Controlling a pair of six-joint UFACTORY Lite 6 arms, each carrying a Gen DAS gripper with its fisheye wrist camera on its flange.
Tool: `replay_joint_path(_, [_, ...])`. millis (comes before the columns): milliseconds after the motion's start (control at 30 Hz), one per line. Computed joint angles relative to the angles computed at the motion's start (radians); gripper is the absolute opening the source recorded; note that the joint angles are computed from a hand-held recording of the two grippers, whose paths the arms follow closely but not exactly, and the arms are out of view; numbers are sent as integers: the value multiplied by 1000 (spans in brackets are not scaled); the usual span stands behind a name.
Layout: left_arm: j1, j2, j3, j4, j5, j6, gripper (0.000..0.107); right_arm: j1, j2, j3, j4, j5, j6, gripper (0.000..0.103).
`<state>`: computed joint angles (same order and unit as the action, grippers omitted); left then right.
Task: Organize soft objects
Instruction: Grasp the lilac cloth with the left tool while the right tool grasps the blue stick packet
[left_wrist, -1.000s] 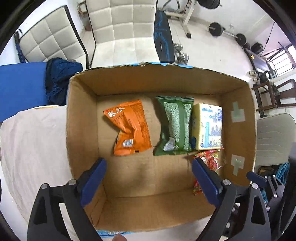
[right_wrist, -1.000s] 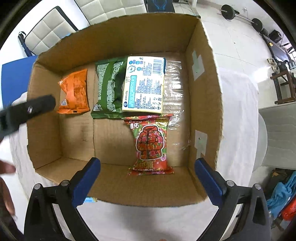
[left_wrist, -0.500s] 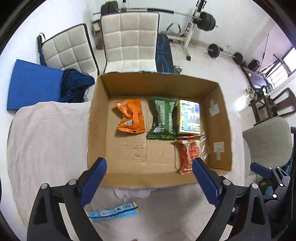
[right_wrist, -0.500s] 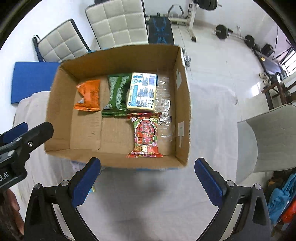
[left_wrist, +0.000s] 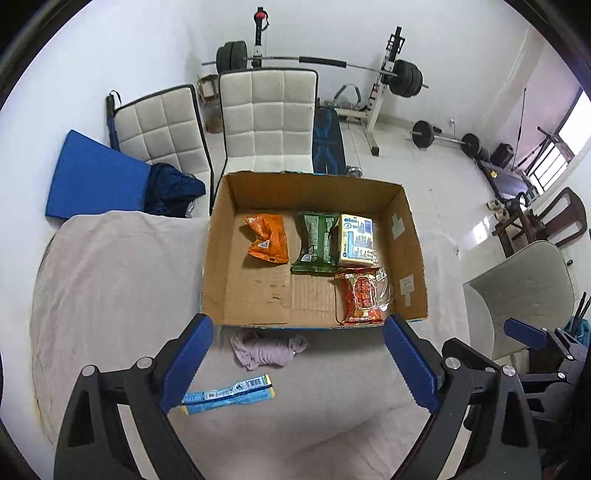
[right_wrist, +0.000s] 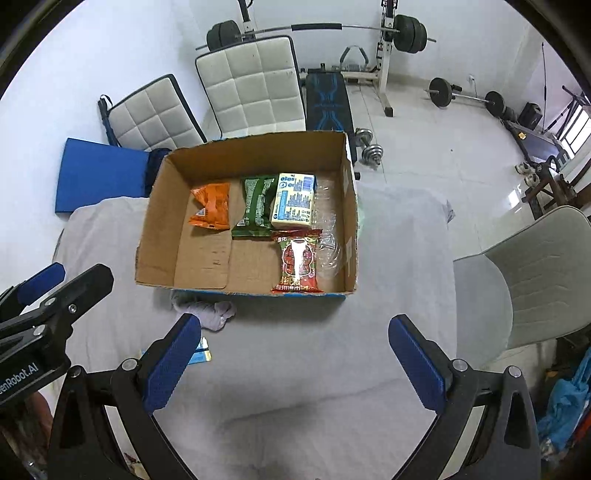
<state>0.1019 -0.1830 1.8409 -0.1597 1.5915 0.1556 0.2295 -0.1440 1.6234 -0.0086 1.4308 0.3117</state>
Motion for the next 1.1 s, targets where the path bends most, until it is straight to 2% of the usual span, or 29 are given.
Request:
replay_joint_path(200, [2,-31,32,21,34,-23,95,-14,-54,1,32,37,-16,103])
replay_joint_path(333, [58,-93,-73,59,12,20,95,-46,-105,-79,75,35,-40,103])
replay_joint_path(467, [257,-214,-295,72,-40,185,95,-37,-211,-346,146,-45,-3,103])
replay_joint_path(533, [384,-270,-431,97,-101,295,95,-8,-247,-486,205,-99,44,103])
replay_joint_path(633, [555,-296,-581,141,-208,411,95,65,-242,-716,377,-244,117,103])
replay_joint_path(700, [663,-276,-660,172,-297,462,95,130,-199,-793,451,-338,169,103])
replay_joint_path(767, [774,-230,-709,184,-372,526,95,215,-108,-856,592,-487,200,103])
replay_joint_path(900, [908,-129,-748,232,-515,586,95,378,144,-821,811,-717,222,103])
replay_joint_path(1000, [962,-46,-733,253,-566,603,95,467,367,-698,944,-792,198,100])
replay_joint_path(1100, [1005,32,-701,264,-594,617,95,530,555,-575,1018,-811,238,90])
